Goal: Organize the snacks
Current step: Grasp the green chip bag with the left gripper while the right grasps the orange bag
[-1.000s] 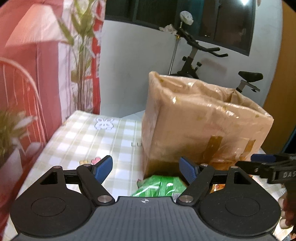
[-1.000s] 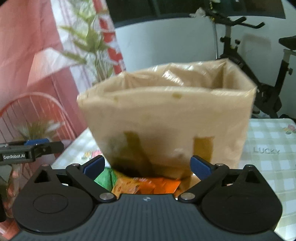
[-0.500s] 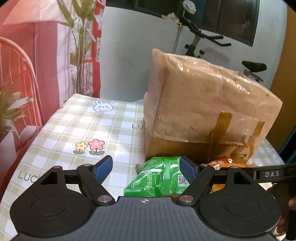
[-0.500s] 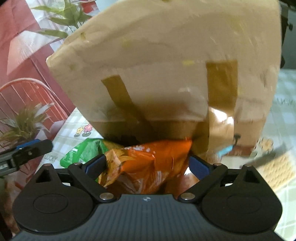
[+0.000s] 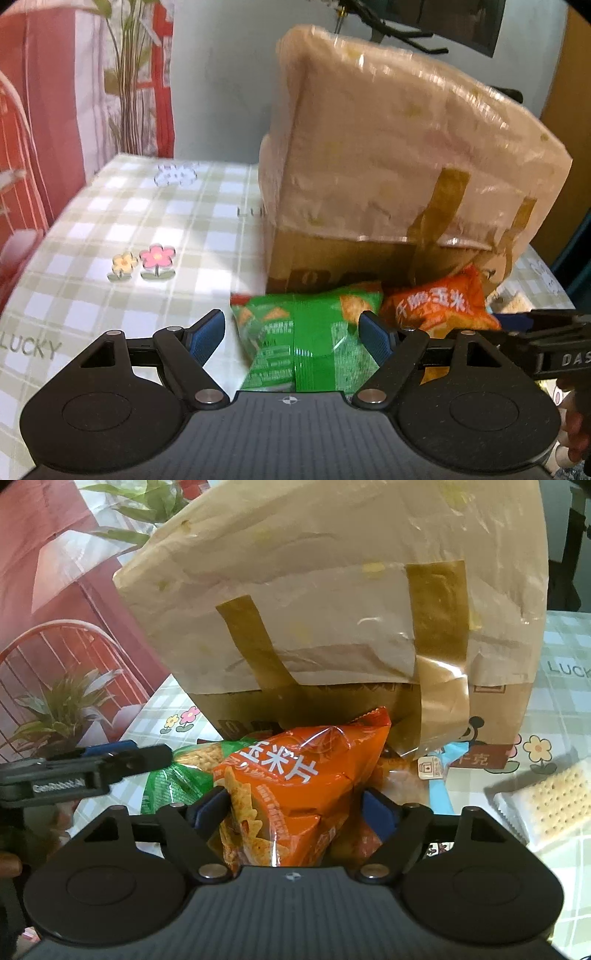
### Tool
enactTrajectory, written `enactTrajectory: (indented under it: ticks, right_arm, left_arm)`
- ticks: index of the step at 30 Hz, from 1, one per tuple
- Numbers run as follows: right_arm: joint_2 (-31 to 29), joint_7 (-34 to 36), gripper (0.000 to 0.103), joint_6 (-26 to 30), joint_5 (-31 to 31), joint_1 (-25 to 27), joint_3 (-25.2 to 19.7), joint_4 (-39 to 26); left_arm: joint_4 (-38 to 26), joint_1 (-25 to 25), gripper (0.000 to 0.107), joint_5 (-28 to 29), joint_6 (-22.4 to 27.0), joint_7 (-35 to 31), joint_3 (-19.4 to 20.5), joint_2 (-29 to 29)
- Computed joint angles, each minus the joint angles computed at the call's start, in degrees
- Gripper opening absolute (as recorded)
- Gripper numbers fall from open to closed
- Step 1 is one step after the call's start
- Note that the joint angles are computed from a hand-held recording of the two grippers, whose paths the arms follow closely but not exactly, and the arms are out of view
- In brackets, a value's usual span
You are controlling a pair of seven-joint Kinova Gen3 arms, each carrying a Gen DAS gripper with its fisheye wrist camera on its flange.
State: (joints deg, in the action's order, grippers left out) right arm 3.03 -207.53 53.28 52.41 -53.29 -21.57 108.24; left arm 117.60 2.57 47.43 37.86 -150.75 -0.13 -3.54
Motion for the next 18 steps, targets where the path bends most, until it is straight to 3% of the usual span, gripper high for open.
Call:
enactTrajectory:
  ticks: [6, 10, 14, 18]
  right_arm:
    - [0.5, -1.4, 0.076, 0.6, 1.4, -0.8, -0.2, 0.0]
    - [0.5, -0.4, 0.075, 1.2, 1.3, -1.1, -0.1, -0.1]
    - [0.5, -0.8, 0.075, 1.0, 1.3, -1.2, -0.1, -0.1]
    - [0.0, -0.2, 0.075, 0.7, 0.6, -0.9, -0.1, 0.1]
  left_arm:
    - [-0.8, -1.3, 0.089, 0.7, 3.7, -0.9, -0.1, 2.8]
    - [-0.2, -1.4, 0.089, 0.1, 0.1, 1.6, 1.3, 4.4]
    - [1.7, -2.9, 0.078, 4.8, -0.3, -2.8, 1.7, 4.6]
    - [4.0, -2.2, 0.074, 4.6, -3.2, -3.4, 1.6, 1.8]
